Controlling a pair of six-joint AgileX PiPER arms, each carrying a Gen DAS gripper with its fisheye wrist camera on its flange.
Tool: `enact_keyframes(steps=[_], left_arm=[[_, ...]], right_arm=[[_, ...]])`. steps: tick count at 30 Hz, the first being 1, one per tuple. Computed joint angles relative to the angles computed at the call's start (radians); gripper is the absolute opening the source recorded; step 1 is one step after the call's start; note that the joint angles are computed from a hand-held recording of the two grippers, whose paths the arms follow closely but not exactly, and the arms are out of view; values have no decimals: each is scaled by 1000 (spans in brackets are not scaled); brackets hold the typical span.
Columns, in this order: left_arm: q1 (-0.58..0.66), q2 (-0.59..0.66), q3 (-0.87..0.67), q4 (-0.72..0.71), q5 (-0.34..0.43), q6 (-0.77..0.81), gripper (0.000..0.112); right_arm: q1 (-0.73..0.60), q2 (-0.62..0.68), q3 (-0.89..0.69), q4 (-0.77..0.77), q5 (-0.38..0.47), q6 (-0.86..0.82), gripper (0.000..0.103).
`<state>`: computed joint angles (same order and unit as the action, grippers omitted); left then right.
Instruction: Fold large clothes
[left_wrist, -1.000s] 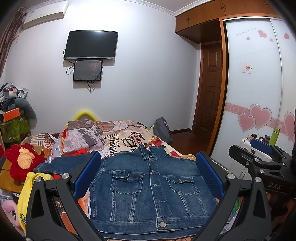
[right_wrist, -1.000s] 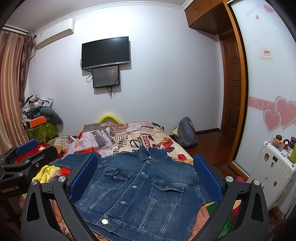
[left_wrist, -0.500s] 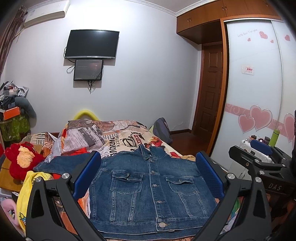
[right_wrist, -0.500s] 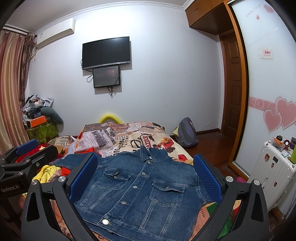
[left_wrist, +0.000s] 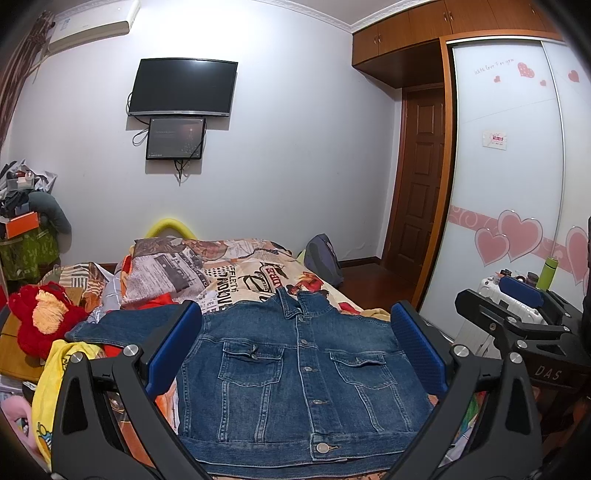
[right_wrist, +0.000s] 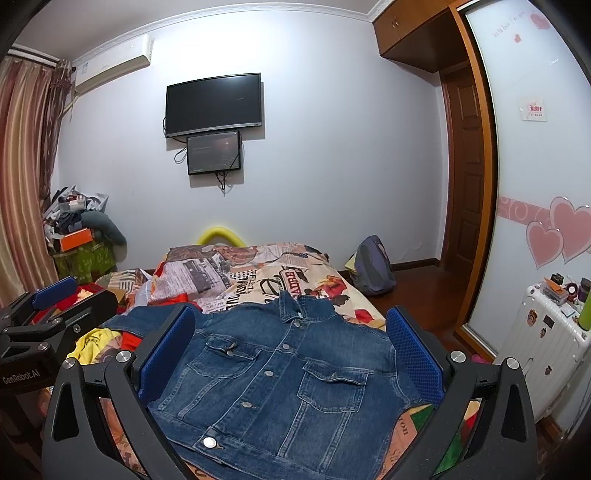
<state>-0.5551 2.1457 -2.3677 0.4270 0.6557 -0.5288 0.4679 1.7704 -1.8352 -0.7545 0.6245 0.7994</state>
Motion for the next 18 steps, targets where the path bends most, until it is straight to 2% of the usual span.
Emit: enact_keyframes(steps=[7, 14, 18], left_arm=[[3, 2, -1, -1, 3, -1, 103], [3, 39, -75, -21, 46, 24, 103], [10, 92, -176, -54, 99, 59, 103]], right_arm=[[2, -1, 5, -5, -2, 5, 103], [9, 1, 5, -10, 3, 13, 103], [10, 17, -17, 3, 12, 3, 103]])
